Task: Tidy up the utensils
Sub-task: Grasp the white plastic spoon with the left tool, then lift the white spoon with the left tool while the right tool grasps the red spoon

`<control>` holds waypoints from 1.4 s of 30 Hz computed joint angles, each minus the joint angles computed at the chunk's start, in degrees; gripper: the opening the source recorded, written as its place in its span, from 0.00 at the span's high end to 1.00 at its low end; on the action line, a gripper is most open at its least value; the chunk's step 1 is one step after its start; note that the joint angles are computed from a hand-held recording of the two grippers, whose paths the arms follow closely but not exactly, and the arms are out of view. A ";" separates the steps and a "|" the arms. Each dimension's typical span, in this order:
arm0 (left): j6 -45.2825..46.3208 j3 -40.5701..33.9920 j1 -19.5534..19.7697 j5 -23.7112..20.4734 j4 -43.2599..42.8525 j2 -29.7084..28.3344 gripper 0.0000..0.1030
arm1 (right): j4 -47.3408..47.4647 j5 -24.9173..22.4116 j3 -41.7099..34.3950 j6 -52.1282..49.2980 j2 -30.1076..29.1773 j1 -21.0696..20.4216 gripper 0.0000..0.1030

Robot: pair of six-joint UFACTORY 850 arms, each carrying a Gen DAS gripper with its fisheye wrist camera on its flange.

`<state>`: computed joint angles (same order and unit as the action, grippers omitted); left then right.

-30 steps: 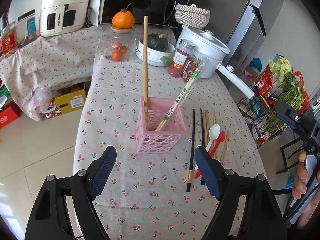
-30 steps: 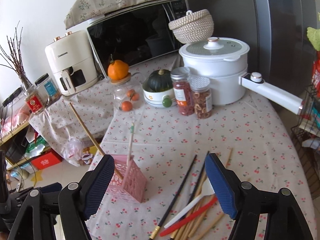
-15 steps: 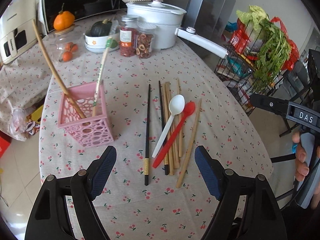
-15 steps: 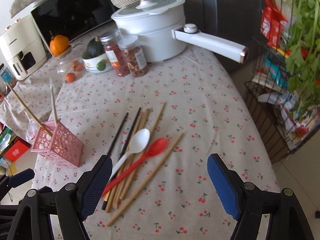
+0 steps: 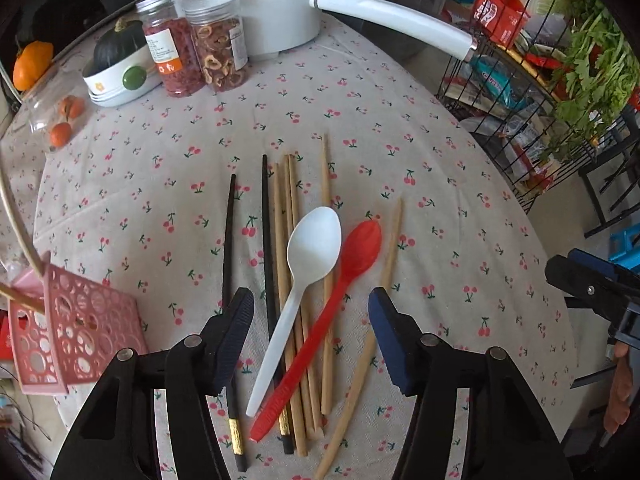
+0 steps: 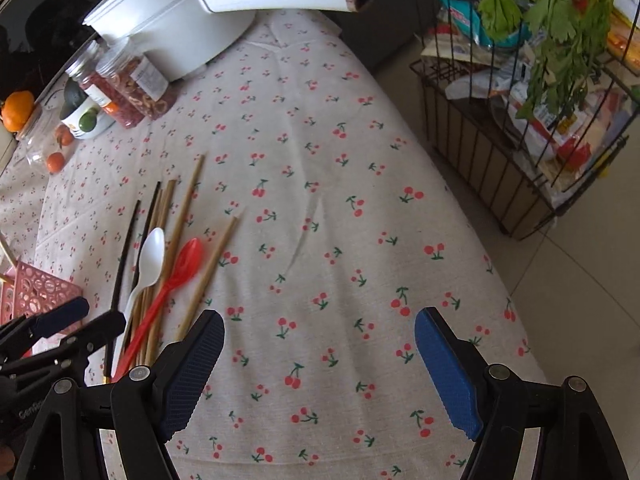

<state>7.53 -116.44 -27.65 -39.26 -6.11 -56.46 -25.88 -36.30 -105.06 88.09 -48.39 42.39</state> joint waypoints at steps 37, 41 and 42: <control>44.17 29.56 6.77 14.57 -48.77 22.54 0.63 | 13.54 -2.93 -17.27 -13.06 -11.81 -1.22 0.20; 56.10 34.55 9.97 11.46 -62.67 25.60 0.63 | 13.14 1.34 -20.70 -15.85 -14.03 -1.15 0.36; 57.66 34.86 10.83 9.13 -64.82 25.64 0.63 | 12.68 2.43 -21.69 -16.38 -14.66 -1.09 0.42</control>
<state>65.19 -81.58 -16.81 -30.13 -70.93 -30.82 -13.20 -33.86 -126.75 71.71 -63.05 41.30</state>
